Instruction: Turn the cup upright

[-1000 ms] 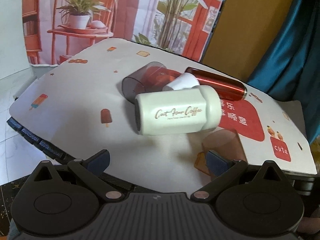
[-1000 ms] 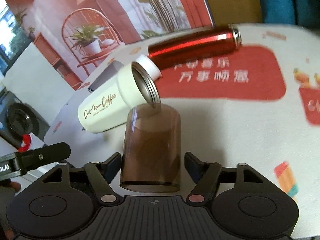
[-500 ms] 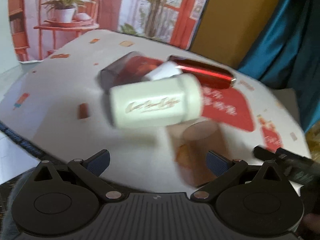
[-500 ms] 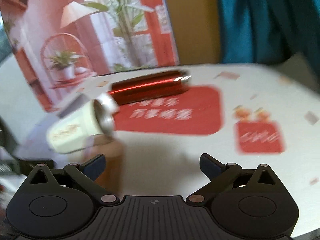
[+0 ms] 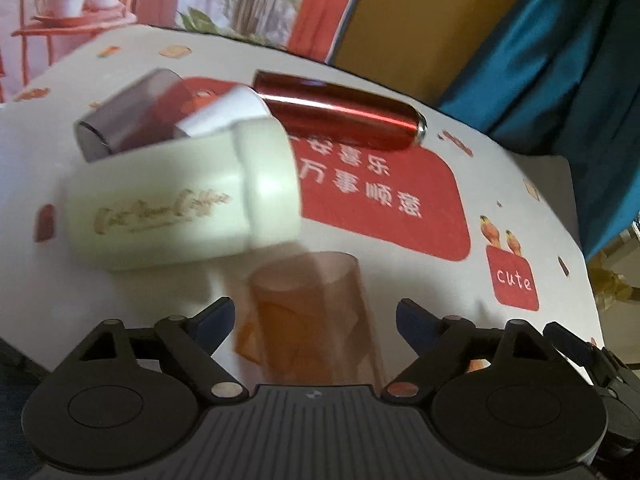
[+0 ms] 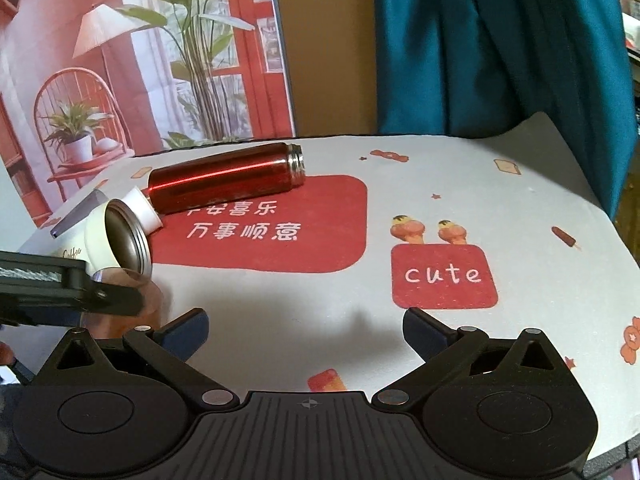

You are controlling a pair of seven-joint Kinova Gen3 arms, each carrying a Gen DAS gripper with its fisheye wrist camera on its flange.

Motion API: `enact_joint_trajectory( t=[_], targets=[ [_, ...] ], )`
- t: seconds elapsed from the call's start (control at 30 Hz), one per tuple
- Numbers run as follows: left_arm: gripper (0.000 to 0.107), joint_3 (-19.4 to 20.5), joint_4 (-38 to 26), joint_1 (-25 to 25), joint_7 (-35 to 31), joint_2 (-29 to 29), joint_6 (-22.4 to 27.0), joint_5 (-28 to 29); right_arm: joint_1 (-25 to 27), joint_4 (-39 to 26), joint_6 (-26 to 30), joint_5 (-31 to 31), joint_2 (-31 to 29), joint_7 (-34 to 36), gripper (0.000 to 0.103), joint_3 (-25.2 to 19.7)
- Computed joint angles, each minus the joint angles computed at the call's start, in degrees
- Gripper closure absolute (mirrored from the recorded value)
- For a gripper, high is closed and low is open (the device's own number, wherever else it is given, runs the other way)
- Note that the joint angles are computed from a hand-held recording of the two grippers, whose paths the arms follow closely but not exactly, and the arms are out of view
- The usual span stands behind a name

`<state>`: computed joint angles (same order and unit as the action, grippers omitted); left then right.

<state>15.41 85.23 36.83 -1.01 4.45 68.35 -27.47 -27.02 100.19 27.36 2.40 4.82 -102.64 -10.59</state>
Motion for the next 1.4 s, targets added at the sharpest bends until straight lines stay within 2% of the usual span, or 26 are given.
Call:
enact_joint_trajectory(
  t=[0.13,0.2,0.27,0.6,0.8,0.93,1.17,1.23,1.3,1.37,1.4],
  targets=[
    [0.028,-0.4,0.1,-0.1,-2.4,1.7,-0.3,1.1,1.1,0.4,-0.4,-3.5,0.0,2.9,0.000,-0.4],
    [0.033,-0.6,3.0,0.2,-1.6,-0.1,-3.6,1.0,1.2,0.5,-0.5,-4.2,-0.1,3.6,0.000,-0.4],
    [0.034,0.0,4.7,0.4,-0.3,-1.2,-4.8,0.1,1.0,0.6,-0.5,-4.1,-0.1,3.4,0.000,-0.3],
    [0.036,4.8,5.4,4.9,7.2,-2.2,2.0,-12.7,0.9,0.3,0.3,-6.2,0.0,5.4,0.000,-0.8],
    [0.038,4.2,2.0,8.2,4.4,2.3,9.1,-17.7,0.8,0.0,0.9,-6.8,0.1,5.8,0.000,-0.7],
    [0.038,2.3,3.3,8.5,4.4,1.1,6.5,-16.5,1.0,0.0,1.1,-7.5,0.2,6.4,0.000,-0.7],
    [0.038,2.3,3.6,8.2,3.6,1.1,4.7,-16.4,1.0,-0.3,1.7,-7.5,0.6,6.4,0.000,-0.6],
    [0.037,2.6,5.0,7.2,4.4,0.0,2.1,-15.8,1.0,-0.2,1.7,-7.7,0.6,6.7,0.000,-0.7],
    [0.032,2.3,4.7,7.1,3.7,-0.2,1.6,-14.2,1.1,-0.3,1.9,-7.8,0.6,6.8,0.000,-0.7],
    [0.021,2.5,3.5,6.8,2.8,0.2,2.9,-13.0,1.2,-0.7,2.4,-8.2,0.8,7.2,0.000,-0.7],
    [0.020,2.7,3.1,7.1,2.8,0.2,3.7,-13.3,1.3,-1.0,2.7,-8.6,0.8,7.4,0.000,-0.7]
  ],
)
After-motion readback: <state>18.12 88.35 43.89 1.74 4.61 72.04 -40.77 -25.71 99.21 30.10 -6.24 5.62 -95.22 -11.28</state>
